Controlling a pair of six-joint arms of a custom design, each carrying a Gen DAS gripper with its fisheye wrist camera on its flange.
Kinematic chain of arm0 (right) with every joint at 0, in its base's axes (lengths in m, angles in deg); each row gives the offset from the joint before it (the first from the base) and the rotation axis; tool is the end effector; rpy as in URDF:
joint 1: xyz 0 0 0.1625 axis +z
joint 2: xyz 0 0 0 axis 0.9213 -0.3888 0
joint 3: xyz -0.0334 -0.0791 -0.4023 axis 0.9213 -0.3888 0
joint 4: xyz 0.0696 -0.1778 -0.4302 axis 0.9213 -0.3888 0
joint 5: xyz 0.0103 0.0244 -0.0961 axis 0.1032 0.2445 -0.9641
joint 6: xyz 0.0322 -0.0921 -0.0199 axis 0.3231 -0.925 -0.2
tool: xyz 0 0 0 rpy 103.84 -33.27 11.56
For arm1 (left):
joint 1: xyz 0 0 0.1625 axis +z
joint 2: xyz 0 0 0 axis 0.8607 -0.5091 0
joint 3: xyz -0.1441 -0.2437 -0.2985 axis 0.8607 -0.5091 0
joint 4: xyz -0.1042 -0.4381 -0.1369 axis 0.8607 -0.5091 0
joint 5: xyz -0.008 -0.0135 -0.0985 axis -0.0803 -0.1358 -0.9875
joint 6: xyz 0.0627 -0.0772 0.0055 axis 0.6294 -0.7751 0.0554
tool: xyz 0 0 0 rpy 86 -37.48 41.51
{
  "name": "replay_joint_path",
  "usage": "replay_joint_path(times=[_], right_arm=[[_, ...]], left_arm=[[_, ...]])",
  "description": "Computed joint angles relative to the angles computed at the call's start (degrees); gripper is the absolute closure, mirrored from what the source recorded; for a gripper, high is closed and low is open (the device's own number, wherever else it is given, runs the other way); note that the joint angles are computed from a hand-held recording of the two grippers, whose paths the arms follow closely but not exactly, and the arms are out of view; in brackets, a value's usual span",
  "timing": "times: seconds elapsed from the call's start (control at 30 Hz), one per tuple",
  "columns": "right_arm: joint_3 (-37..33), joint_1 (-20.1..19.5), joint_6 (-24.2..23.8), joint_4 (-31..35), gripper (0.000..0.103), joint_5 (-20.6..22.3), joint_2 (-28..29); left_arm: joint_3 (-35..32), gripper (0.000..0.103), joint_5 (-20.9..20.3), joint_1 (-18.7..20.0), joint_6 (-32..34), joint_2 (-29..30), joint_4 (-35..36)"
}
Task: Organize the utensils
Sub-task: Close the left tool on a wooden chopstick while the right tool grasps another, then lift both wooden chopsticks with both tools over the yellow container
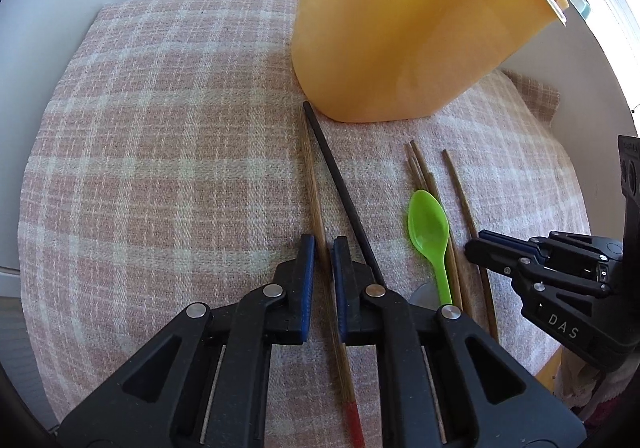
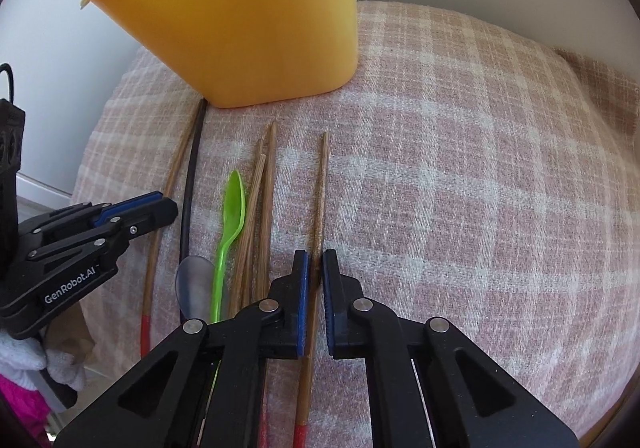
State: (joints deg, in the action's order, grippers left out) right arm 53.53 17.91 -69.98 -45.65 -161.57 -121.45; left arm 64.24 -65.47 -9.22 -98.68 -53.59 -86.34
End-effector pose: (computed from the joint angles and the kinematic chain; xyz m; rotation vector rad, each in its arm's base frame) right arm 0.0200 -0.8652 0.3339 0.9222 -2.5631 -0.0600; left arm -0.4189 -0.8207 -0.0800 -0.2274 2.4446 -0.6581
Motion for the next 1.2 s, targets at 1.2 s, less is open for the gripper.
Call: replay_joint_path(times=[1.2], right_arm=[[4.4, -2.5, -3.8, -8.0, 0.098, 15.7, -8.2]], left_arm=[[11.9, 0.099, 10.3, -7.8, 12.9, -4.4, -22.3]])
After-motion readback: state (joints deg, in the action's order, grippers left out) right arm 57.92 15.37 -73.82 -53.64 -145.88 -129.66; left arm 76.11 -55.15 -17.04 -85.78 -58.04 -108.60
